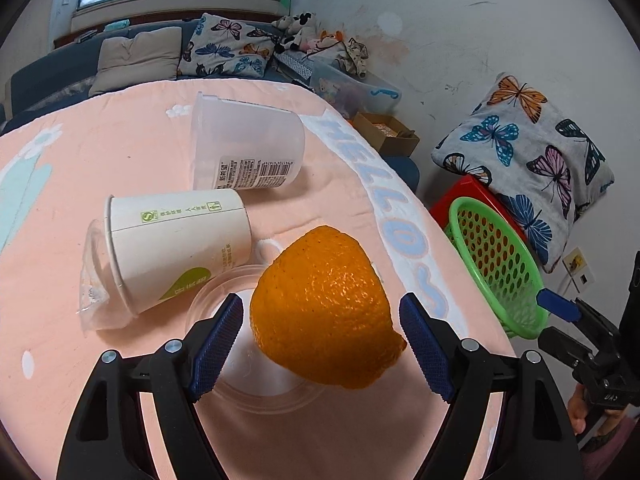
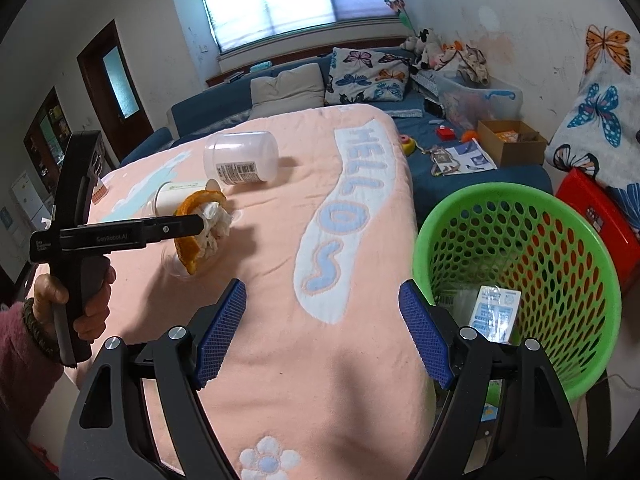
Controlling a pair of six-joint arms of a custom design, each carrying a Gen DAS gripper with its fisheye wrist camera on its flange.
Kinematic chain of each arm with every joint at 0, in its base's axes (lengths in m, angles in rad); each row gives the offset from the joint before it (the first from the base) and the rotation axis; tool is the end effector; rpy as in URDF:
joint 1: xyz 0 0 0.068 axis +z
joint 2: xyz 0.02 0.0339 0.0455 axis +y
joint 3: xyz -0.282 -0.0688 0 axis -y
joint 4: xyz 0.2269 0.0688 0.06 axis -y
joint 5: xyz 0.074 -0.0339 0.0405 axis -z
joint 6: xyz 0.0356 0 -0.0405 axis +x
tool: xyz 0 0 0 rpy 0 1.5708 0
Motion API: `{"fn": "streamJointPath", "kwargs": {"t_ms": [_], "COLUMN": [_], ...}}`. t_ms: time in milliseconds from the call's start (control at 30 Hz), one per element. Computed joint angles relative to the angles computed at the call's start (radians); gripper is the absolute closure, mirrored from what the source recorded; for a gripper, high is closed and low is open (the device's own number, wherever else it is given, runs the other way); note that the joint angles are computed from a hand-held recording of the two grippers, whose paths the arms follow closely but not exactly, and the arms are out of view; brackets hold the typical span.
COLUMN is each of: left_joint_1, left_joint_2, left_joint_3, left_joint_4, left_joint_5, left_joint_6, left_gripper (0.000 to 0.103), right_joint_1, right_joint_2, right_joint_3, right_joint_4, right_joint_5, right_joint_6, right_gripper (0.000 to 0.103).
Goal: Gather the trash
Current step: 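Grasp the orange peel on the bed with the left gripper, then lift the orange peel with the left gripper while the right grasps the crumpled white tissue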
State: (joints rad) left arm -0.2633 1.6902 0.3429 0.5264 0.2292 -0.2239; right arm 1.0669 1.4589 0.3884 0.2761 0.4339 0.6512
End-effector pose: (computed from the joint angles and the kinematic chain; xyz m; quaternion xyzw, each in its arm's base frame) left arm 0.2262 -0.0694 0.1060 0.0601 0.9234 -0.1910 0.3274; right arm 0.1215 0.1894 0.1476 -0.1068 0.9013 0.1498 0.3923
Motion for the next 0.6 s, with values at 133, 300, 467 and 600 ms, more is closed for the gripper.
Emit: {"fn": "streamJointPath", "kwargs": {"t_ms": [133,300,467,600], "left_joint_1": [0.006,0.024,0.020,0.015], "left_joint_2": [0.033,0.062,0.059,0.026], "left_joint_3": [0.001,0.003,-0.019,-0.046], "left_joint_4": [0.025,0.050,0.084,0.091], "left_joint_5": [0.019,0.057,0.045,0.032], "left_joint_6": [-0.003,-0.014,-0.005,0.002], "left_gripper": [0.025,0.026,0.031,0.036], "right_joint_1": [-0.007,-0.010,-0.004,0.006], "right_joint_2": [0.014,0.019,0.017,0.011], "right_joint_3": [0.002,-0.005,-0.005,-0.003], "right_joint_4": [0.009,0.017,0.014,0.007], "right_joint_5": [-0.008,-0.013,-0.008,0.003], "right_joint_6": [-0.003,0.002,0.008,0.009], "right_gripper": [0.024,0.024,0.024,0.024]}}
